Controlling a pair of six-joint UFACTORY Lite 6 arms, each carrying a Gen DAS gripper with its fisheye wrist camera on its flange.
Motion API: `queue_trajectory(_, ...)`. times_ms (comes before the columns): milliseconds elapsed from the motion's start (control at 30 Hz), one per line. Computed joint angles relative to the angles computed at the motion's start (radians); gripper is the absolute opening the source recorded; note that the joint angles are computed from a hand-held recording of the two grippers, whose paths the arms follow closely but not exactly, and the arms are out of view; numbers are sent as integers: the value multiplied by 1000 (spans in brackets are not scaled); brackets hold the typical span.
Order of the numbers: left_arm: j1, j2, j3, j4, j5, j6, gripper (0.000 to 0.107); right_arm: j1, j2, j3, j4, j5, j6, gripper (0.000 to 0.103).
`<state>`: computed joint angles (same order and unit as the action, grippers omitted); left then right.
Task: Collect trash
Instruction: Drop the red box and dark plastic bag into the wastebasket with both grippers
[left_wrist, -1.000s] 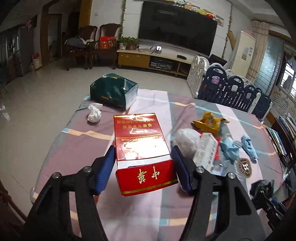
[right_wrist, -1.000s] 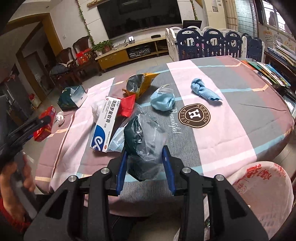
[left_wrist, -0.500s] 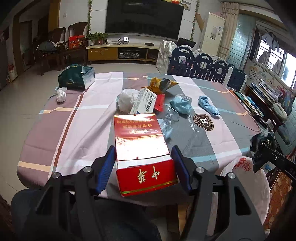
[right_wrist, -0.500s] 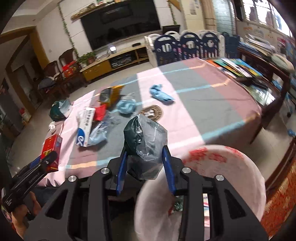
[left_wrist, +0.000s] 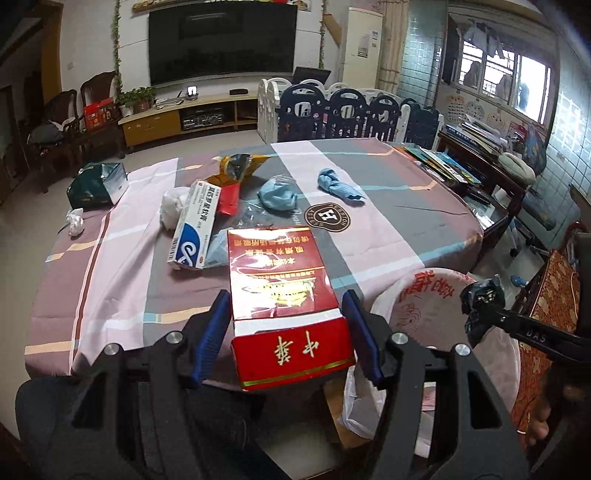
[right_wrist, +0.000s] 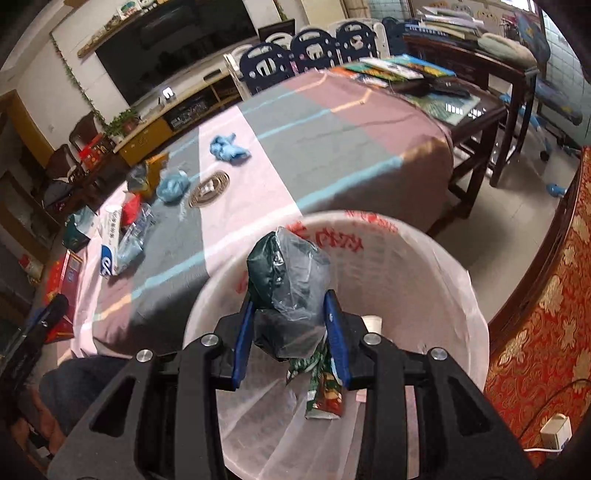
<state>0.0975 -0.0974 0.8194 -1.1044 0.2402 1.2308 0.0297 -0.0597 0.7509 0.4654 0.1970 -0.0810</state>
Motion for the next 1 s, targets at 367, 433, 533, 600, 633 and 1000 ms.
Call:
queue_trajectory(367,-18,127,67,0,248,-31,62,-123,-45,-87,308,44,-269,67)
queue_trajectory(433,-35,167,83,-23,299,-13,62,-167,-93,-95,336,45,-287,68)
queue_trajectory(533,-73,245,114,-59,399,45,63,-224,-164,-109,291,37,-254,70)
queue_trajectory(600,-117,296,132,-68,466,83,66,-264,-188,-103,246,44,-224,70)
queue_trajectory(633,-140,311,136,-66,478,94,73,-282,-195,-104,248,50,-235,70)
queue_trajectory(1000,-50,286,98,-130,295,106,93,-244,-167,-97,212,44,-181,70)
